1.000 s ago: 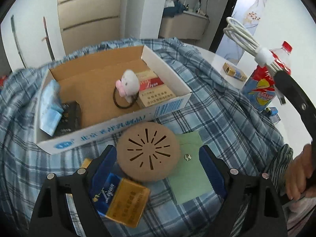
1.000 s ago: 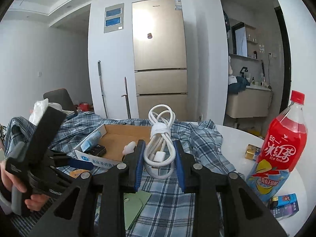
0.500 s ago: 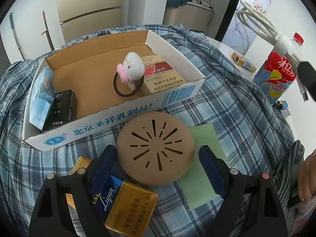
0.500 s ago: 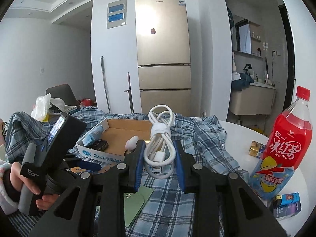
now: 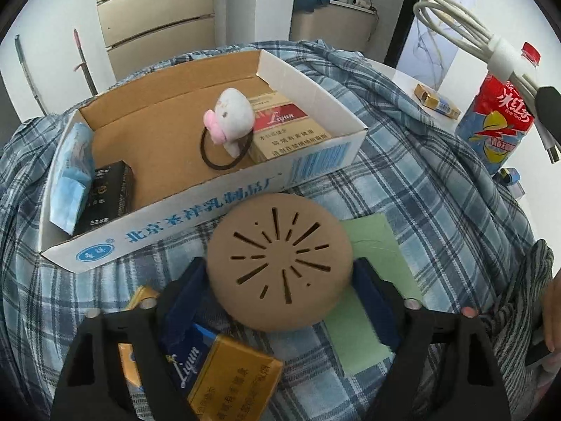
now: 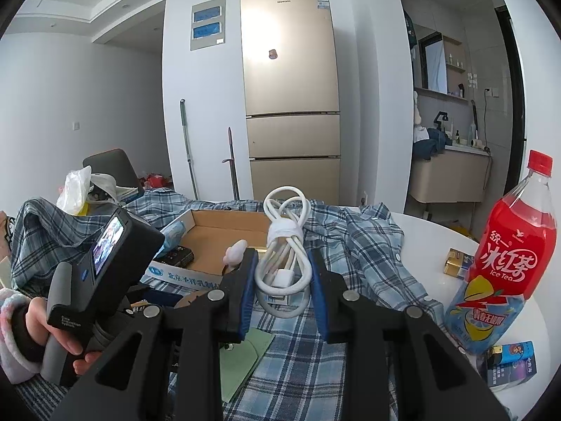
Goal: Organize soft objects
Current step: 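Lower the left gripper onto the round tan vented pad, grasp and lift it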
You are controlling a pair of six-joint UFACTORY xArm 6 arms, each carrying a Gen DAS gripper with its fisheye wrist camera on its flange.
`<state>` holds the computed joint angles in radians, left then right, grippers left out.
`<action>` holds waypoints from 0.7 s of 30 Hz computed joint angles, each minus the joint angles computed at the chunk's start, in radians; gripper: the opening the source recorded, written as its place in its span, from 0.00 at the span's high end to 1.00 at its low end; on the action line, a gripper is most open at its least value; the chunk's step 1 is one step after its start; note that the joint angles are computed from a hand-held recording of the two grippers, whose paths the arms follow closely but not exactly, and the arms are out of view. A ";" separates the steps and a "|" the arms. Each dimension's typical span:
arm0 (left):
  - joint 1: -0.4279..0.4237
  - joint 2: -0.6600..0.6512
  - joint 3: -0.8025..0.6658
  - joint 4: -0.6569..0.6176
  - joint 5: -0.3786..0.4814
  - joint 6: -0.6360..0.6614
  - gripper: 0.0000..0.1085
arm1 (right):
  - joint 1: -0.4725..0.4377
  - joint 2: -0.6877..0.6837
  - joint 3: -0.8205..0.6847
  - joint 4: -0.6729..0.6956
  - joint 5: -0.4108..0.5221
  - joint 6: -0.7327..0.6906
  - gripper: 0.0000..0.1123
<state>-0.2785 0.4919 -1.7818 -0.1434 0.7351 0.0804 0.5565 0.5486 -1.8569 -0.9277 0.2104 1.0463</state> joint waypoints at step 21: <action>-0.023 -0.246 0.370 -0.223 -0.587 0.199 0.29 | -0.011 -0.012 0.019 -0.110 -0.035 0.109 0.75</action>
